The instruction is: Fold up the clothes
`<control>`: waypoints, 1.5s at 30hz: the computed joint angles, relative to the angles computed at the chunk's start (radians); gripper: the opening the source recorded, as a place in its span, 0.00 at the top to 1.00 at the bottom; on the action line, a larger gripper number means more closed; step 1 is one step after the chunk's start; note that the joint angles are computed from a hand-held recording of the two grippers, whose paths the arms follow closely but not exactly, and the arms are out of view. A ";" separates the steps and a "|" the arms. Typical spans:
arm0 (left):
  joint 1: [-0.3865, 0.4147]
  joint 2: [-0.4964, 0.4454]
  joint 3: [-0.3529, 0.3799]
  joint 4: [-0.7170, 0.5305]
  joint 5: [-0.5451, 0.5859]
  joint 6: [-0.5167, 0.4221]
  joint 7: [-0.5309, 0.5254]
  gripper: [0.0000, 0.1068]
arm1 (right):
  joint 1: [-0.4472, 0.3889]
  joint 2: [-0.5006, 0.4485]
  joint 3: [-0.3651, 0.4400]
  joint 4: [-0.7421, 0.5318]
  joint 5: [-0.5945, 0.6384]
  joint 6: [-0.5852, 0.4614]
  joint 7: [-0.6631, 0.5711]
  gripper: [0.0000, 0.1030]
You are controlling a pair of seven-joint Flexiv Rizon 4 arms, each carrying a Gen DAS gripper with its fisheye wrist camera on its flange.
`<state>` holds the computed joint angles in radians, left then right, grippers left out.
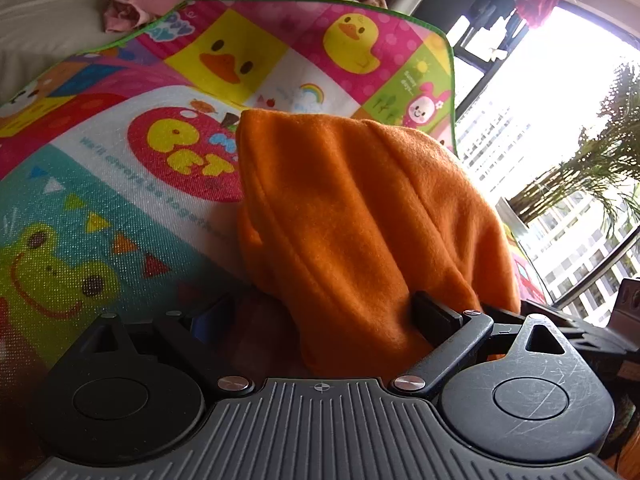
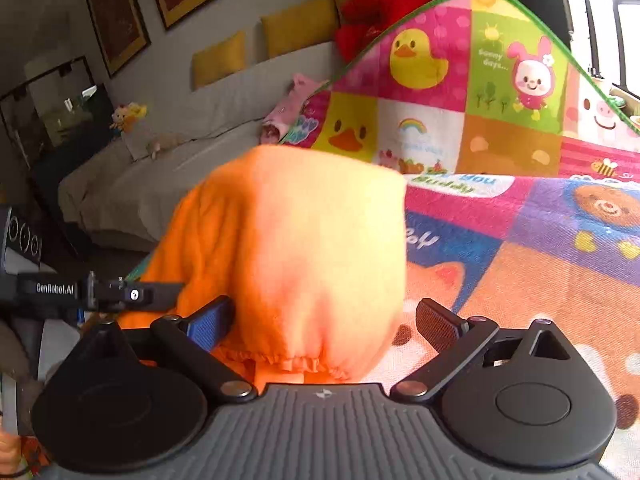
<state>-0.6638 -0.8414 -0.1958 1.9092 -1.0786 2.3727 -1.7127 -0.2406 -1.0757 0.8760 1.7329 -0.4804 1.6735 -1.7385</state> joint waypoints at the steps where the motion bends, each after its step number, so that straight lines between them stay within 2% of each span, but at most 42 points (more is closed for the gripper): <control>1: 0.002 -0.001 0.001 0.001 0.005 0.001 -0.004 0.08 | -0.003 -0.010 0.014 -0.001 -0.003 -0.006 -0.004 0.09; 3: 0.007 -0.004 0.004 0.001 0.017 0.007 -0.013 0.08 | 0.011 -0.011 0.010 0.000 -0.001 0.016 -0.007 0.12; 8: 0.014 -0.006 0.008 -0.010 0.018 0.013 -0.004 0.14 | 0.129 0.049 -0.151 0.010 -0.020 0.155 0.019 0.12; 15: 0.019 0.002 0.009 -0.001 0.046 0.000 -0.013 0.19 | 0.091 0.028 -0.135 0.016 -0.121 0.142 0.106 0.15; 22: 0.007 -0.002 0.032 -0.043 -0.049 0.011 0.113 0.25 | 0.157 -0.013 -0.179 -0.079 -0.201 0.169 0.186 0.18; 27: 0.039 -0.012 0.008 -0.077 -0.123 0.044 0.211 0.24 | 0.289 -0.017 -0.304 -0.187 -0.193 0.205 0.255 0.18; 30: 0.061 -0.006 -0.012 -0.067 -0.119 0.050 0.209 0.23 | 0.298 -0.017 -0.328 -0.191 -0.218 0.219 0.292 0.15; 38: 0.044 0.006 -0.035 -0.057 -0.147 0.086 0.258 0.20 | 0.352 0.071 -0.506 -0.062 -0.194 0.447 0.299 0.10; 42: 0.038 0.015 -0.044 -0.030 -0.127 0.130 0.217 0.16 | 0.388 0.106 -0.587 -0.003 -0.185 0.561 0.277 0.06; 45: 0.027 0.015 -0.048 -0.014 -0.138 0.165 0.211 0.13 | 0.412 0.121 -0.632 0.017 -0.180 0.602 0.291 0.05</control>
